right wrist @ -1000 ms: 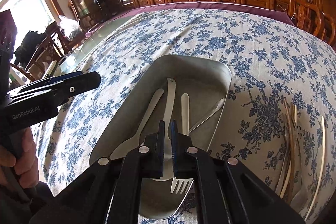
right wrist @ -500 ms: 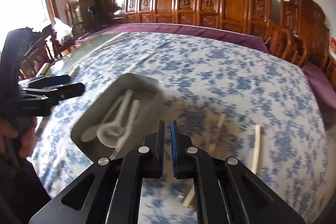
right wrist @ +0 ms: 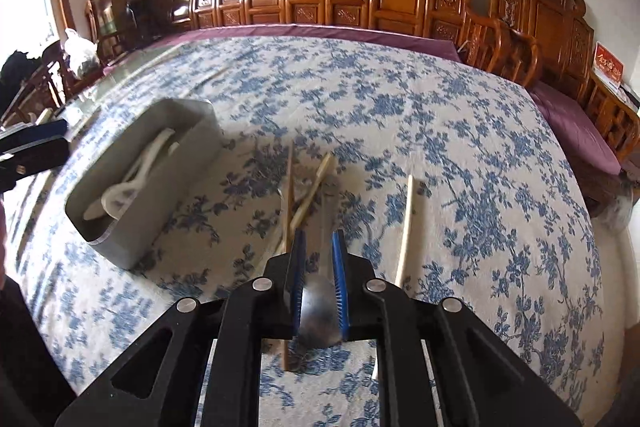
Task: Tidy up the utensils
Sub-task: 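Grasp a wooden chopstick on the tablecloth with the right tool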
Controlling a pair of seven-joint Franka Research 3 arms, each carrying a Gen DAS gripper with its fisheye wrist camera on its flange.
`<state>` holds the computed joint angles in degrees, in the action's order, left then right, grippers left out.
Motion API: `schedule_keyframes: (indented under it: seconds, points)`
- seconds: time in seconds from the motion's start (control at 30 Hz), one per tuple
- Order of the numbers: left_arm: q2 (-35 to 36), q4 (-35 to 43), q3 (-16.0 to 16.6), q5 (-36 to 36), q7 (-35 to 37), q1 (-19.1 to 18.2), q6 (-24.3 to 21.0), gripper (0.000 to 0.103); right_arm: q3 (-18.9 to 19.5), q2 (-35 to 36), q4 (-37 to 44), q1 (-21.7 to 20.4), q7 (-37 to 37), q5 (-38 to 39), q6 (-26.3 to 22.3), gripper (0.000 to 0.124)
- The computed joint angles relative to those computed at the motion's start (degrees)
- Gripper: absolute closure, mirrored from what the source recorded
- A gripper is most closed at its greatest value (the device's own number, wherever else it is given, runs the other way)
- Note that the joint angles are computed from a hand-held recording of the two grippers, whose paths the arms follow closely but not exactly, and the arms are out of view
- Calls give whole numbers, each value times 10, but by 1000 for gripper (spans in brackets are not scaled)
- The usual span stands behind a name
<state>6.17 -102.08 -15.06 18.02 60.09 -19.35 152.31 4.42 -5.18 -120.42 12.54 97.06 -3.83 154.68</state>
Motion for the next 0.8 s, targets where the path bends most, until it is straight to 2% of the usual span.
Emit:
schedule_keyframes:
  seconds: [0.1,0.27,0.43,0.53,0.63,0.8]
  points:
    - [-2,-8,-2,3,-13,-5,18,11,-3,4,-9,-5,13,-4,-1,109]
    - [0,-5,-5,5,-22,-12,14,11,-8,16,-14,-16,37,-48,-1,109]
    - [14,11,-8,26,-40,-26,-4,11,-18,22,-15,-21,22,-29,-10,109]
    - [26,25,-9,39,-50,-37,-17,11,-25,29,-10,-21,-14,21,-28,99]
    - [29,23,-11,45,-59,-45,-14,11,-26,34,-6,-21,-28,25,-38,99]
    - [35,26,-13,69,-90,-64,-43,11,-31,41,5,-23,-60,72,-48,103]
